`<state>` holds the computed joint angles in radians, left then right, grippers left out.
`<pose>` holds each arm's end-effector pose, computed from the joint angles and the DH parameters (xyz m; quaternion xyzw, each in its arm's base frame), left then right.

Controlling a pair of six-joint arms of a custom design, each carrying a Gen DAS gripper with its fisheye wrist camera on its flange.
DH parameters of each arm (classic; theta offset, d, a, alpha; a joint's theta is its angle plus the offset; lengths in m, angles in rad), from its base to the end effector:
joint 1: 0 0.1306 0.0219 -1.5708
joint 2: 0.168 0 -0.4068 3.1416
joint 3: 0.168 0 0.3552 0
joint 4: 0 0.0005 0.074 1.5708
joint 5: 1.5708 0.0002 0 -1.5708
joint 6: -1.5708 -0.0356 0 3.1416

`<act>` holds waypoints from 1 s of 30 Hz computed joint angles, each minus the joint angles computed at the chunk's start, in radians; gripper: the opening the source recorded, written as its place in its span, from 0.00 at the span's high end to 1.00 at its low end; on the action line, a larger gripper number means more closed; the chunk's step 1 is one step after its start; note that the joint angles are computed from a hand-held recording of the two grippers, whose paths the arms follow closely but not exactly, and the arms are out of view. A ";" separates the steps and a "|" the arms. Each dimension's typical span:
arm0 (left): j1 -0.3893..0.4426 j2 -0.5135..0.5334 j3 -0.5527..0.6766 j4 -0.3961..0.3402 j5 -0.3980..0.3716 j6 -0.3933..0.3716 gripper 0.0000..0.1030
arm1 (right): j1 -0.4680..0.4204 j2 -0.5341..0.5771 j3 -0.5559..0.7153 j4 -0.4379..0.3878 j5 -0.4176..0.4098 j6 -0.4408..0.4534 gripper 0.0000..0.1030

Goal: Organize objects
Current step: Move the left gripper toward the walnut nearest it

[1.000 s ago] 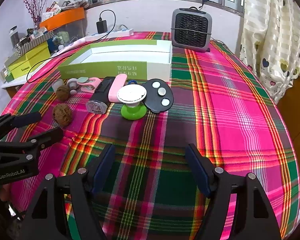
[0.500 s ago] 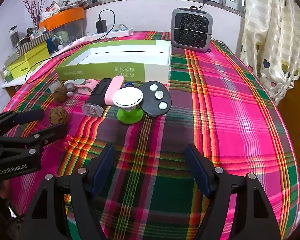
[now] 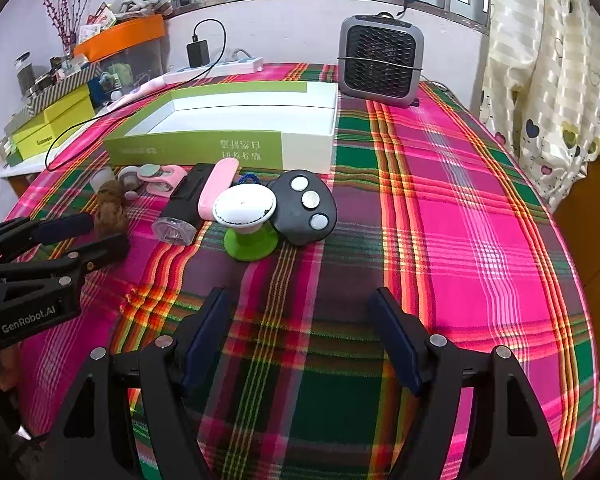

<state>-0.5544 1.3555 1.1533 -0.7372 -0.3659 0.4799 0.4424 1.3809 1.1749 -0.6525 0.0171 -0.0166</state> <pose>0.3582 -0.2074 0.3789 -0.0216 0.9362 -0.0006 0.3509 0.3910 0.1840 0.3816 -0.1951 0.9167 0.0715 0.3413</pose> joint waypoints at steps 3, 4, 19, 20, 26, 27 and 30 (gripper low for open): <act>0.009 -0.007 -0.007 0.014 0.021 -0.003 0.46 | -0.002 0.003 0.002 0.000 -0.003 0.004 0.29; 0.013 -0.011 -0.012 0.021 0.028 -0.001 0.46 | -0.001 0.003 0.001 0.001 -0.001 0.003 0.29; 0.024 0.008 0.011 0.011 0.052 -0.008 0.46 | -0.028 0.035 0.043 -0.032 -0.006 0.008 0.29; 0.024 0.009 0.012 0.009 0.049 -0.008 0.46 | -0.034 0.042 0.052 -0.038 -0.011 0.007 0.29; 0.022 0.017 0.020 -0.001 0.040 -0.013 0.46 | -0.054 0.080 0.107 -0.063 -0.017 0.032 0.29; 0.022 0.018 0.020 -0.002 0.039 -0.013 0.46 | -0.054 0.087 0.116 -0.066 -0.014 0.045 0.29; 0.021 0.020 0.023 -0.007 0.036 -0.017 0.46 | -0.056 0.100 0.139 -0.077 -0.029 0.074 0.29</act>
<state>-0.5330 1.3753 1.1762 -0.7443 -0.3304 0.4627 0.3862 1.4805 1.3139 -0.7293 -0.0117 0.0572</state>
